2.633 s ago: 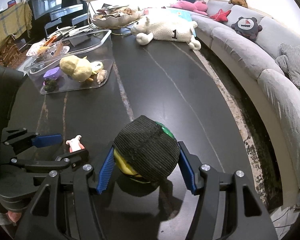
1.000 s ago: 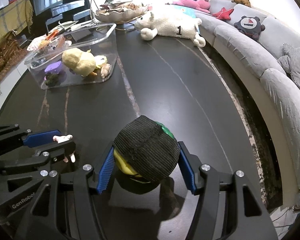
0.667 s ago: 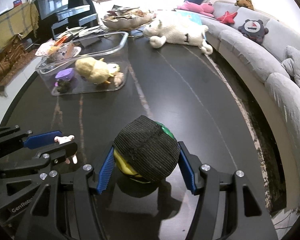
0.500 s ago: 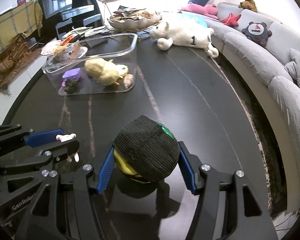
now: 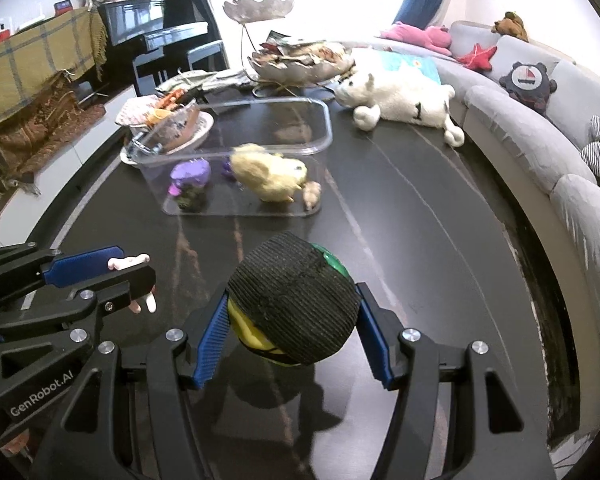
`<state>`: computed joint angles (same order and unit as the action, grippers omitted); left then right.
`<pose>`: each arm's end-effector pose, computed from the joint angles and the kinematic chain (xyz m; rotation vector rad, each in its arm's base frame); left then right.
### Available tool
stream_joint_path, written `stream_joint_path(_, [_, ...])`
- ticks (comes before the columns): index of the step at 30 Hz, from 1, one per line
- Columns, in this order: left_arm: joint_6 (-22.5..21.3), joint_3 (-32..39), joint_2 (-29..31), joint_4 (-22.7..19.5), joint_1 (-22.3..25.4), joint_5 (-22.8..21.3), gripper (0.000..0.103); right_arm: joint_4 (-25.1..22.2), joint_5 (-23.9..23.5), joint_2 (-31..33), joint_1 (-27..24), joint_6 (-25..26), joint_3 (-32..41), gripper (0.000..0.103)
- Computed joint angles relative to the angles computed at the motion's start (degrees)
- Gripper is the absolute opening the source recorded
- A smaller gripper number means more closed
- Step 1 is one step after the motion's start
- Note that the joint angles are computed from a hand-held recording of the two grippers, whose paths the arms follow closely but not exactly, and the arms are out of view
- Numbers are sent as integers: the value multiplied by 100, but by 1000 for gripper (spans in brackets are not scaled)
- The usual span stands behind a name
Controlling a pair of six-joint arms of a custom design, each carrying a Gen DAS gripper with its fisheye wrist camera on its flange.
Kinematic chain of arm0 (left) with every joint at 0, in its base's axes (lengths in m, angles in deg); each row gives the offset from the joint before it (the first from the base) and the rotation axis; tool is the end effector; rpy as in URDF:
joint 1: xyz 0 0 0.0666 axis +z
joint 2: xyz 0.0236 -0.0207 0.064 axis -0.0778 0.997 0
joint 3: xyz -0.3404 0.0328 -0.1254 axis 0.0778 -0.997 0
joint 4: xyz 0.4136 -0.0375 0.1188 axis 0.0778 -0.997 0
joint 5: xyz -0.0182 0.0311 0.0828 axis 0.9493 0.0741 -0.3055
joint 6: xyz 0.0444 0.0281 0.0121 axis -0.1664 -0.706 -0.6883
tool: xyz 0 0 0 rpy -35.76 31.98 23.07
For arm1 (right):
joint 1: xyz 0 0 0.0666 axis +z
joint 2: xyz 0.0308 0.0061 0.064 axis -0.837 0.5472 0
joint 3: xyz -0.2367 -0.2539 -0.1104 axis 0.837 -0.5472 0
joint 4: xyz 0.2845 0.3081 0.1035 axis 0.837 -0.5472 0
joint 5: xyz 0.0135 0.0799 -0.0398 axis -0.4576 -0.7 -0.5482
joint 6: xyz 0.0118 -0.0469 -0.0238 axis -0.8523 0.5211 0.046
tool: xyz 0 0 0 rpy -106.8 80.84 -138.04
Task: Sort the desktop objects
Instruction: 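Carry the pig with the left tool and the ball with the right tool over the box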
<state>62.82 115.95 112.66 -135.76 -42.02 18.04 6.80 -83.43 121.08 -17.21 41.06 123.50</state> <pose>0.3978 -0.2870 0.5396 -0.2195 2.4600 0.0216 0.4535 0.3721 0.5205 -0.6553 2.3306 0.3049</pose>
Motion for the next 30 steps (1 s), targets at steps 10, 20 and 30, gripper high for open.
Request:
stream_joint_path(10, [45, -46, -311, -68, -32, -321, 27, -63, 198, 85, 241, 32, 408, 57])
stream_joint_path(20, [-65, -76, -555, 20, -50, -477, 26, -161, 476, 174, 409, 88, 786, 57])
stream_joint_path(30, [-91, 77, -585, -39, 98, -529, 26, -195, 581, 423, 505, 192, 1267, 57])
